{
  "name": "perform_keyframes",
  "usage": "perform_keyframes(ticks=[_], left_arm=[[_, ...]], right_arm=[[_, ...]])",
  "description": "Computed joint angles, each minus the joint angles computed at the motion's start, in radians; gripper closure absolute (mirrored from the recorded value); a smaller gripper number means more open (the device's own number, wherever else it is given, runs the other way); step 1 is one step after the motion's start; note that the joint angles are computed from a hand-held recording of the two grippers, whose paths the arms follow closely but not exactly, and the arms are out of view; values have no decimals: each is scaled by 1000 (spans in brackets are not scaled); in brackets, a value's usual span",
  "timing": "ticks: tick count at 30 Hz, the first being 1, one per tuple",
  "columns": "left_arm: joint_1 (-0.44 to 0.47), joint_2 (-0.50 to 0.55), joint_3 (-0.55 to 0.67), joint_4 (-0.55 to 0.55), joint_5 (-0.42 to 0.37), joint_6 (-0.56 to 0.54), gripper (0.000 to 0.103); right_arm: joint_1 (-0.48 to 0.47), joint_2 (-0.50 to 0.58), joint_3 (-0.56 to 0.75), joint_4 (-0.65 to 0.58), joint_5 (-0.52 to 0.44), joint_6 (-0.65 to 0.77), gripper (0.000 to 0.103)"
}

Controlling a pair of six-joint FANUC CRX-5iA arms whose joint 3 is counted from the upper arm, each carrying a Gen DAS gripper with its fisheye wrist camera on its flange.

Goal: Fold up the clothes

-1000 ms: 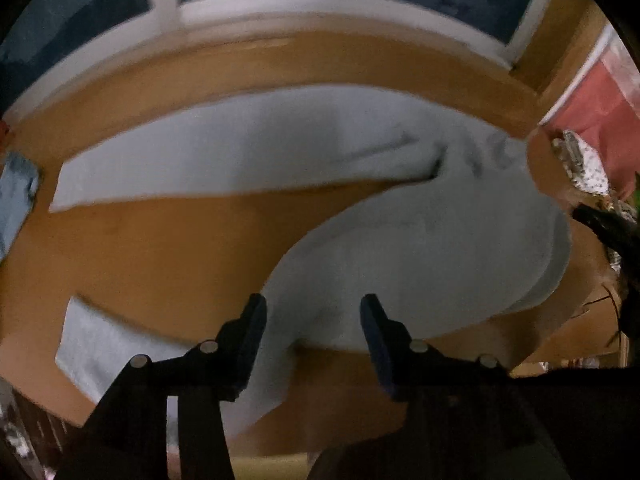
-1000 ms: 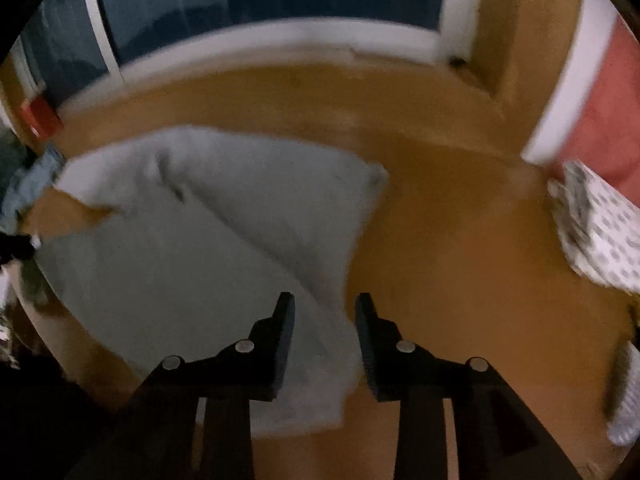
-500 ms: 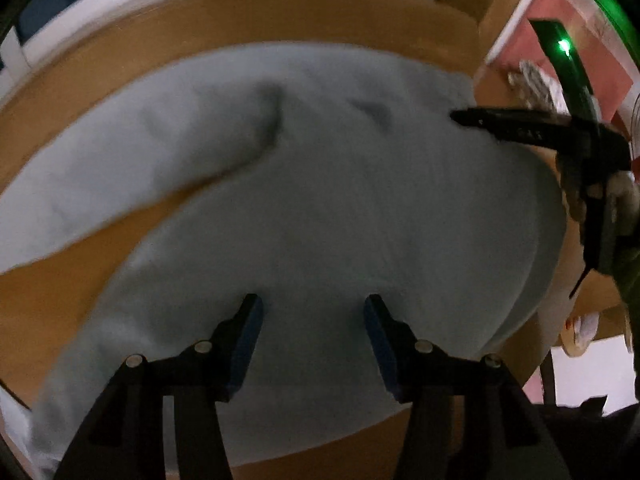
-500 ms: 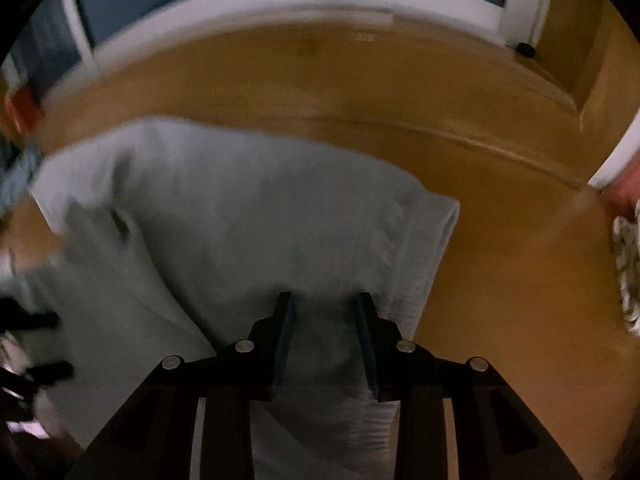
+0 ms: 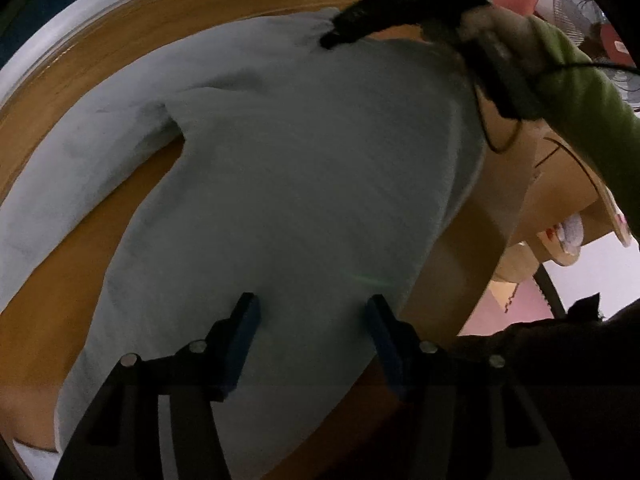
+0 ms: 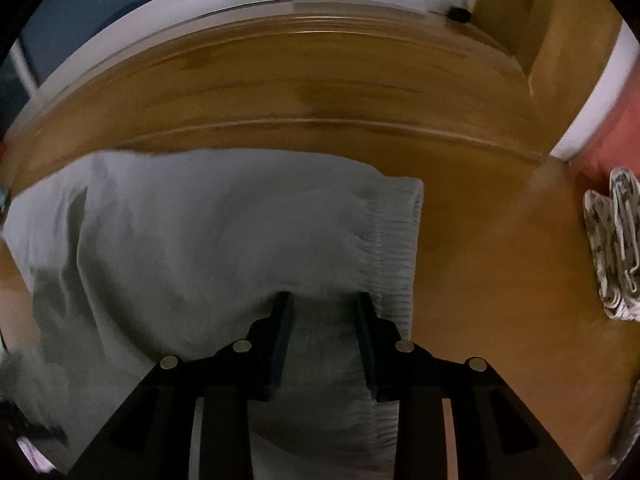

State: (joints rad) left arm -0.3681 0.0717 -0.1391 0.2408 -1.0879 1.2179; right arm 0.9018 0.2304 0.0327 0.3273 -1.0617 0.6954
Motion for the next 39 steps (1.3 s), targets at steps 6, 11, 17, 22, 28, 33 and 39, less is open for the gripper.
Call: perform_keyframes(ticks=[6, 11, 17, 22, 28, 33, 39], left_arm=[[10, -36, -43, 17, 0, -38, 49], [93, -105, -88, 59, 24, -12, 48], [205, -135, -54, 76, 102, 70, 48], [193, 42, 117, 45, 123, 166, 48], [140, 179, 235, -15, 78, 278, 48], [109, 190, 262, -111, 24, 298, 48], [71, 138, 233, -224, 24, 300, 48]], right_arm=[[-31, 10, 40, -44, -19, -34, 73], [24, -90, -69, 57, 28, -70, 70], [32, -165, -139, 85, 56, -45, 66], [48, -143, -113, 48, 79, 43, 66], [45, -137, -130, 57, 97, 43, 66], [-38, -125, -107, 16, 129, 7, 64], [-90, -32, -22, -49, 148, 77, 64]])
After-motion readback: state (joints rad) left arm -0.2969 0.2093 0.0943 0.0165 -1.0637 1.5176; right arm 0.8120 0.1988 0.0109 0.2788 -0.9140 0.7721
